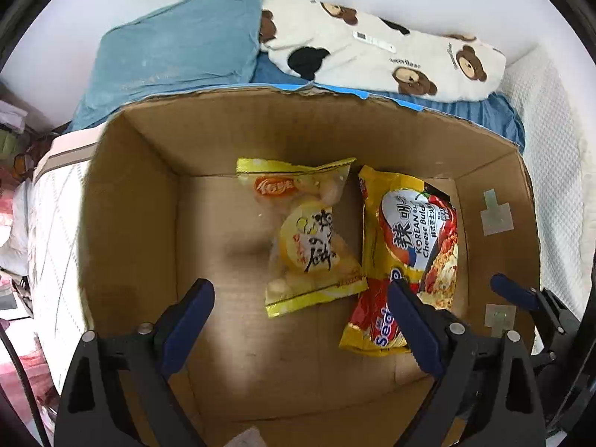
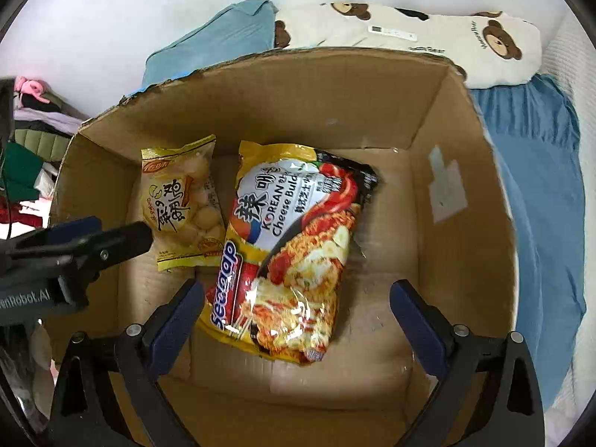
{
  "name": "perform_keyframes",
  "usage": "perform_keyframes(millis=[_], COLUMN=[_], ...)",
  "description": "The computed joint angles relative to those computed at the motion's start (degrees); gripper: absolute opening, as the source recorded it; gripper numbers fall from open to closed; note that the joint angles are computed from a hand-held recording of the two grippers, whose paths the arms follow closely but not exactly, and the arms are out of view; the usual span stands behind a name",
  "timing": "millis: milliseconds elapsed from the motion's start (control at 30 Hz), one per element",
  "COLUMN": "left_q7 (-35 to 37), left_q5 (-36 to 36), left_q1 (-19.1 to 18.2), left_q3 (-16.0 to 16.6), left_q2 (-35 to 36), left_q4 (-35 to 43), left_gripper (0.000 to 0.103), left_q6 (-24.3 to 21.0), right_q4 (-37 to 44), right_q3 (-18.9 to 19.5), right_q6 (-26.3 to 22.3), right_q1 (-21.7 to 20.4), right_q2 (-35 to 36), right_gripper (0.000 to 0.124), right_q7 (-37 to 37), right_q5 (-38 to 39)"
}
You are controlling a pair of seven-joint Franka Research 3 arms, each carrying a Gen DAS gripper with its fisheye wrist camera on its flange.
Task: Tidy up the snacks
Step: 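Carry both bags into the cardboard box and open both tools, then grasp the white wafer pack with the right tool while the left grasps a yellow guoba bag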
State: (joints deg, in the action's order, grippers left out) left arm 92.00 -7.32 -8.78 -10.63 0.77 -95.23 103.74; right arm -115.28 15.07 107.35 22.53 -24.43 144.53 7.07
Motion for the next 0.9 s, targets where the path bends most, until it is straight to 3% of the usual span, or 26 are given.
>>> perform_keyframes(millis=[433,900], left_q7=[0.2,1.0], left_q5=[-0.2,-2.4], left_q1=[-1.2,-3.2], left_q3=[2.3,6.3], left_q2=[-16.0,-29.9], left_q4=[-13.8,-20.4], left_gripper=[0.095,0.095], left_q6=[9.3,10.4], right_q4=[0.3,8.6], right_q3=[3.7,10.7], right_q6=[-3.4,-9.2], right_q1=[-1.7,-2.4], right_q2=[-5.6,-8.7], right_gripper=[0.101,0.101], right_q7=[4.5,10.9], right_q5=[-6.6,-12.7])
